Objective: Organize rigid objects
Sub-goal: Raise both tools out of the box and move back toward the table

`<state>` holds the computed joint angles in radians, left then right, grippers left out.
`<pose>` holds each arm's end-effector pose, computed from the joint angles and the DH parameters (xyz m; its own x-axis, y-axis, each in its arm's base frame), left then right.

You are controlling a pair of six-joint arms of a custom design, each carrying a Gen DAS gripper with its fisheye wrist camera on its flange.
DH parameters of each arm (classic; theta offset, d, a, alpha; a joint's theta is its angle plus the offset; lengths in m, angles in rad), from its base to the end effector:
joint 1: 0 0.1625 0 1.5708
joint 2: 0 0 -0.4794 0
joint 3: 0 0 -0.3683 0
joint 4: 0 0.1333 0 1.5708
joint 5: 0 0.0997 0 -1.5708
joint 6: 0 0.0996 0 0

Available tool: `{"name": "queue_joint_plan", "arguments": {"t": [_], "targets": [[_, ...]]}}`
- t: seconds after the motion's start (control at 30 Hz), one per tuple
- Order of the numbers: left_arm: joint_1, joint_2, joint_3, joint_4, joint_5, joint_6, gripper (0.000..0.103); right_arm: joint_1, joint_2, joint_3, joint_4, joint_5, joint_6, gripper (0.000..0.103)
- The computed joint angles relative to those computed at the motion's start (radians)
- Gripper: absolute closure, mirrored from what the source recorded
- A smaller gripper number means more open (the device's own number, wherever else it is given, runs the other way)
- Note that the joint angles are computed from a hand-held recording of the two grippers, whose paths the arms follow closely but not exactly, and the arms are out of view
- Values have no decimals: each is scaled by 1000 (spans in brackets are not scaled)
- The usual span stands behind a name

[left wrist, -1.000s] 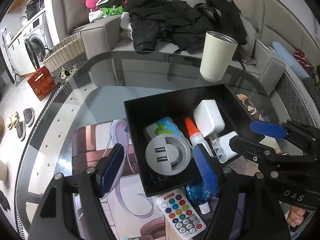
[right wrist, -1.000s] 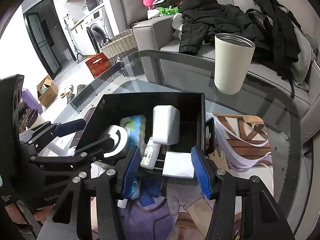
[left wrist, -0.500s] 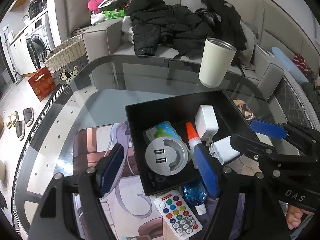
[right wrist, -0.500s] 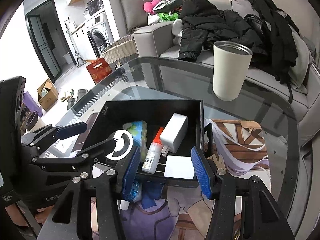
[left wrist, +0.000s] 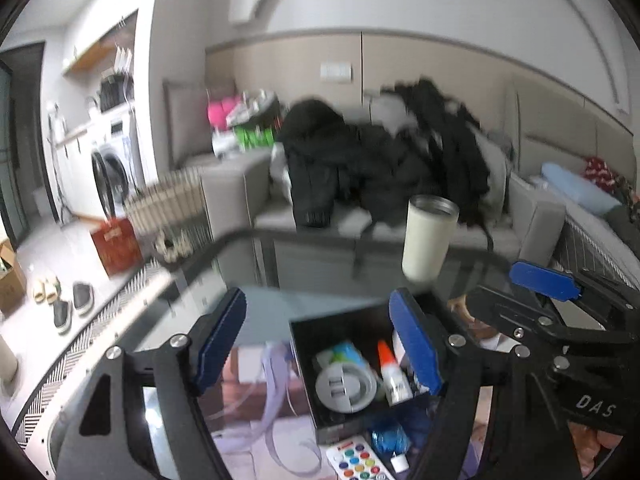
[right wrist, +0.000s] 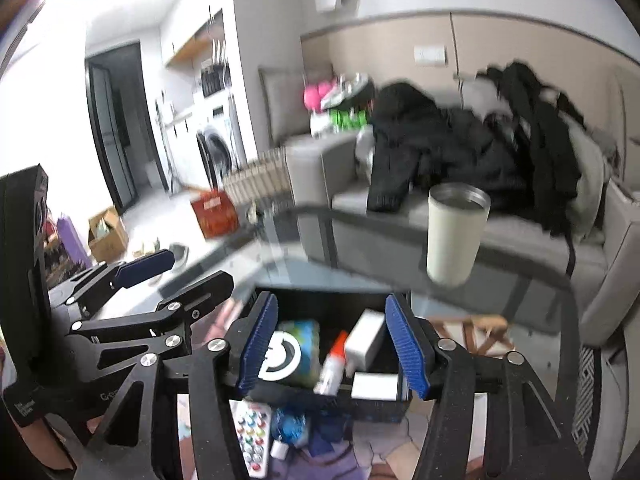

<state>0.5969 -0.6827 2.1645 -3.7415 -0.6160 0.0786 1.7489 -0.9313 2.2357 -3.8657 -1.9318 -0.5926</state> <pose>-0.3080 -0.4688 0.1171 -0.7014 0.2197 -0.6780 0.6957 0.4179 -0.5843 0.1879 -0.4901 0.2242 -0.7529 -0.1977 0.6277 -0.6241 0.5174 -0.5855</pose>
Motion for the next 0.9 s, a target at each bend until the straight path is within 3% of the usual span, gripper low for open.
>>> {"name": "queue_joint_plan", "arguments": {"t": [0.1, 0.23, 0.3, 0.57, 0.73, 0.9], "targets": [[-34, 9, 18, -126, 43, 71, 26, 14, 10, 37, -151, 42, -28, 31], [-66, 11, 32, -222, 90, 108, 11, 49, 27, 75, -314, 61, -85, 28], [-75, 9, 42, -276, 93, 126, 6, 64, 24, 96, -362, 77, -93, 16], [-106, 7, 66, -335, 127, 128, 5, 96, 7, 133, -404, 86, -80, 14], [-126, 22, 84, -375, 168, 130, 0, 100, -5, 162, -421, 105, -79, 4], [-139, 32, 109, -420, 204, 168, 0, 94, -18, 186, -407, 124, -68, 2]]}}
